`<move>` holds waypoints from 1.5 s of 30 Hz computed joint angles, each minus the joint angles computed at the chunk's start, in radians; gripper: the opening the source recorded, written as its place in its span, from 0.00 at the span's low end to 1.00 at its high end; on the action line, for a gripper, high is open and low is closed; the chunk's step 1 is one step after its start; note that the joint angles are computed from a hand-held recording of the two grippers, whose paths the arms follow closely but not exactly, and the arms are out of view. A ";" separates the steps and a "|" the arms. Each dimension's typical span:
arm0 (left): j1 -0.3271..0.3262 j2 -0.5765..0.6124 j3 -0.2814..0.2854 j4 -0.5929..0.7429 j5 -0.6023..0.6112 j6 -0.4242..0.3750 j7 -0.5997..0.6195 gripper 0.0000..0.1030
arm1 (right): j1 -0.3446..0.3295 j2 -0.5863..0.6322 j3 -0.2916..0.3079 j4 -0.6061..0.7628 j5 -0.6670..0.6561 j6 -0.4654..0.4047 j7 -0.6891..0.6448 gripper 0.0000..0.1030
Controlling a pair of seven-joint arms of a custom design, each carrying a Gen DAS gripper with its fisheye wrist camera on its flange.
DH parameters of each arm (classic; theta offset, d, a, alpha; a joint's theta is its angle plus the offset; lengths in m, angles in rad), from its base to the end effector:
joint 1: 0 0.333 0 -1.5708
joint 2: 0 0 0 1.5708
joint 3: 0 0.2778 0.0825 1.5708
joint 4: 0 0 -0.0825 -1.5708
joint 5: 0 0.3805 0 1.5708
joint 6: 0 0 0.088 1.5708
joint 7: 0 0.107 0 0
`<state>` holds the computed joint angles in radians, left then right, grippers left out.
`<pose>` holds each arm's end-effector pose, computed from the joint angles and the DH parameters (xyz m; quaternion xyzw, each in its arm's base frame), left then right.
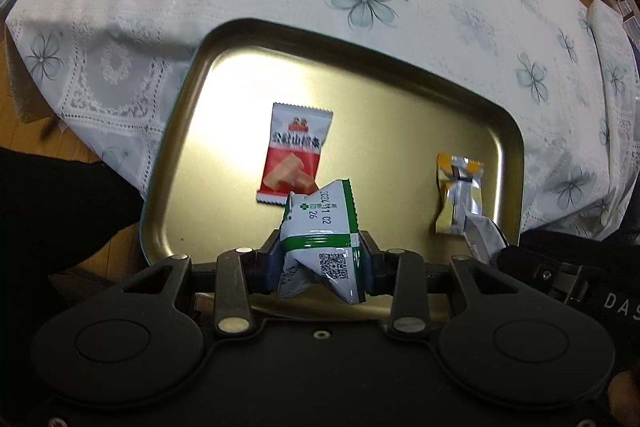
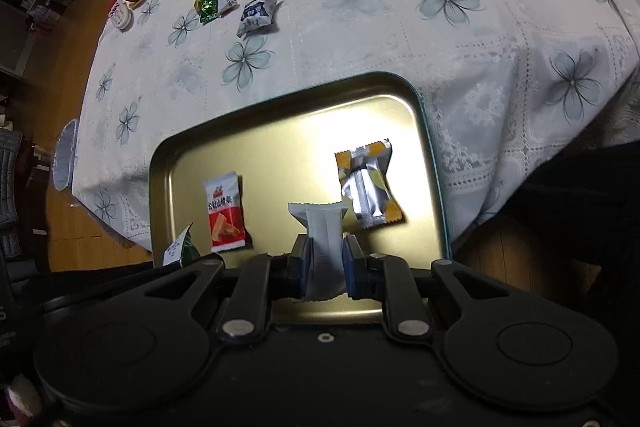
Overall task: Organize snacks
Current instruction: 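Carry both items to the gold tray and open both tools to release, then move both open tools back toward the remaining snacks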
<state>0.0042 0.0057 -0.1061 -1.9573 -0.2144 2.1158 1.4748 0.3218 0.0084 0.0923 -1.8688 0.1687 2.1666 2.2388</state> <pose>0.5669 -0.0677 0.4498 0.7332 -0.6690 0.1194 0.0260 0.5353 0.2423 0.4971 -0.5742 0.8024 0.0392 0.1579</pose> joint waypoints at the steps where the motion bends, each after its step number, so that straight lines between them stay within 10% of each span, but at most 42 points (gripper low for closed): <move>1: -0.003 -0.006 -0.002 -0.011 -0.001 0.001 -0.003 0.45 | 0.002 -0.019 0.001 -0.024 -0.011 0.002 0.013 0.19; 45: -0.035 -0.084 -0.012 -0.105 0.103 0.057 -0.076 0.53 | 0.008 -0.091 0.006 -0.106 -0.005 0.000 -0.012 0.26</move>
